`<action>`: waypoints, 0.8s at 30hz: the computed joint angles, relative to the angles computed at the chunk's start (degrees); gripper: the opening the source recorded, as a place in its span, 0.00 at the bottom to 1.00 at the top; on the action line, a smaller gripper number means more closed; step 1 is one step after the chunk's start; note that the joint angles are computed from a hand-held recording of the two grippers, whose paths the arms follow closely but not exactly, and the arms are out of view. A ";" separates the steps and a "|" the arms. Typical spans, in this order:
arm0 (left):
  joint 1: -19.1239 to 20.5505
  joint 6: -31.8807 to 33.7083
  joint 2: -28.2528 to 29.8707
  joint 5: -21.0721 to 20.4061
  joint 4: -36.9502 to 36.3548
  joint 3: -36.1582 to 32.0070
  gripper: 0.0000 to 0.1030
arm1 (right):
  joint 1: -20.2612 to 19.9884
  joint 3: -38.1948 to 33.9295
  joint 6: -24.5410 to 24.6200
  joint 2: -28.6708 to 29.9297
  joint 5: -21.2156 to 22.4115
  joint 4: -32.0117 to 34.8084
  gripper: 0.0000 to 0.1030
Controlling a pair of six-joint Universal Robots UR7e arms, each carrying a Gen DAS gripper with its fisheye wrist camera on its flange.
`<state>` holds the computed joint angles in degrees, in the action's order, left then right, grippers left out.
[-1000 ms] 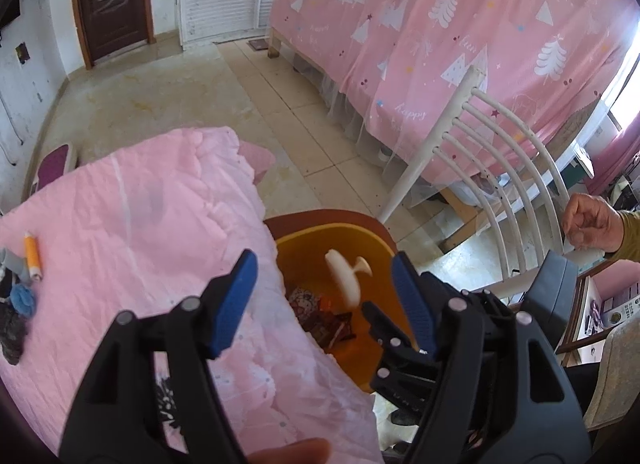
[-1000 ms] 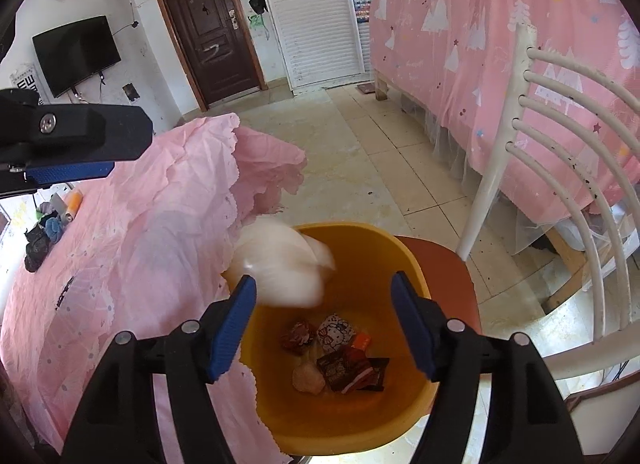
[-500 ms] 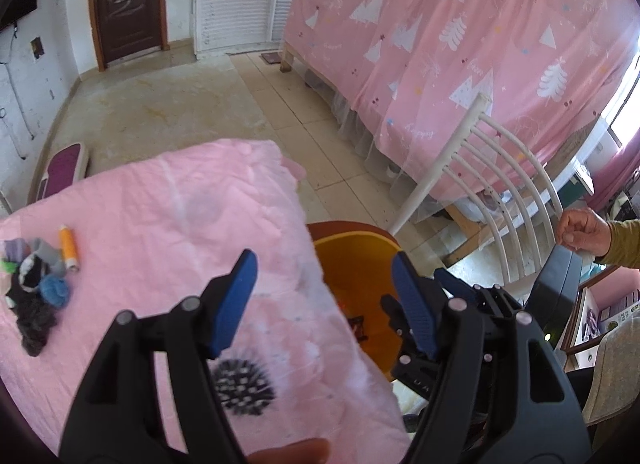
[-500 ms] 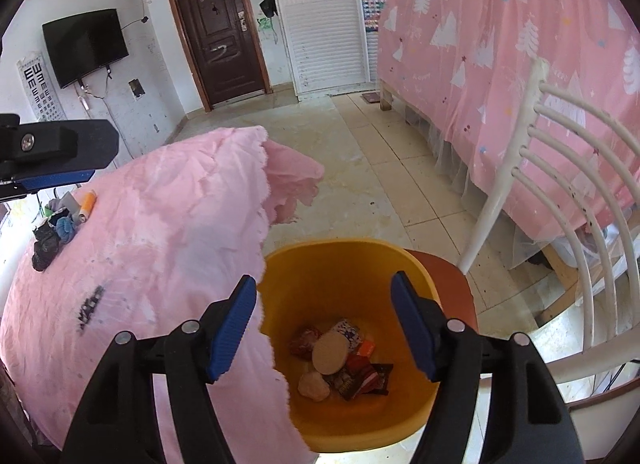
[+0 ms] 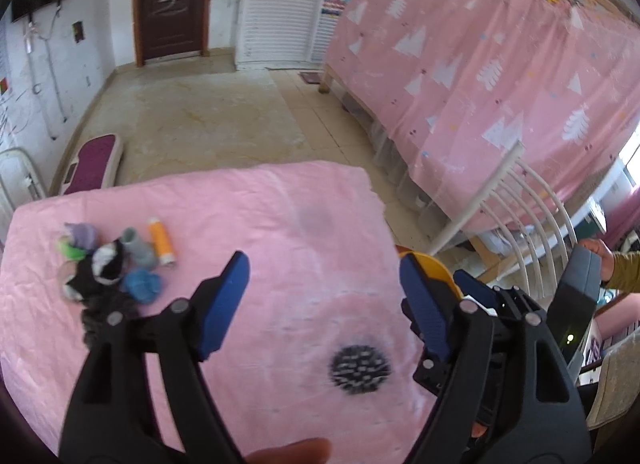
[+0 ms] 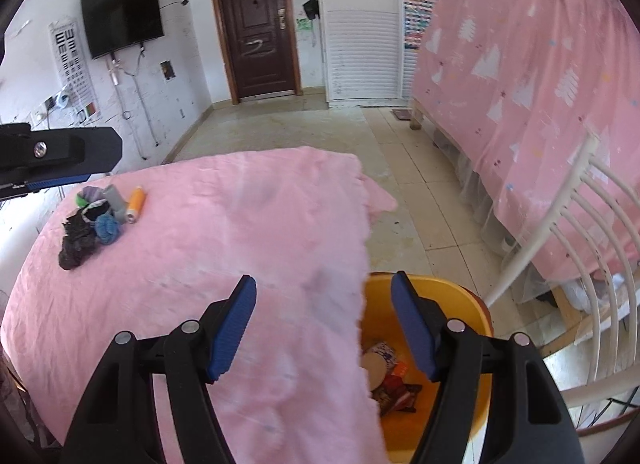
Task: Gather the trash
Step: 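Move both open tools back over the pile on the table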
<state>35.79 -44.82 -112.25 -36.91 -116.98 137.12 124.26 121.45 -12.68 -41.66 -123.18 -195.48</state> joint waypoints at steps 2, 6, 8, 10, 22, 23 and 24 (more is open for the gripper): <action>0.31 -0.06 -2.06 0.25 1.44 -0.05 0.73 | 1.17 -1.66 0.44 1.02 -0.11 1.54 0.58; 0.95 0.26 -6.27 0.67 4.28 -0.28 0.73 | 3.60 -5.03 1.05 3.55 -0.93 4.17 0.58; 1.14 0.01 -8.93 1.08 6.28 -0.31 0.73 | 4.70 -6.90 1.39 4.92 -1.30 5.55 0.58; 1.97 0.42 -10.60 1.36 7.18 -0.73 0.73 | 5.57 -8.39 1.51 6.10 -1.46 6.56 0.58; 10.11 3.17 -17.60 3.53 12.26 -4.40 0.73 | 9.06 -20.36 3.24 14.15 0.45 15.45 0.58; 10.90 3.45 -17.70 3.67 12.19 -4.65 0.73 | 9.16 -21.35 3.24 14.76 0.47 16.15 0.58; 11.89 3.84 -17.72 3.77 12.02 -4.95 0.73 | 9.31 -22.41 3.08 15.50 0.52 16.78 0.58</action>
<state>47.67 -40.98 -129.97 -33.14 -104.96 132.16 133.57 99.05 -9.60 -26.16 -122.66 -178.71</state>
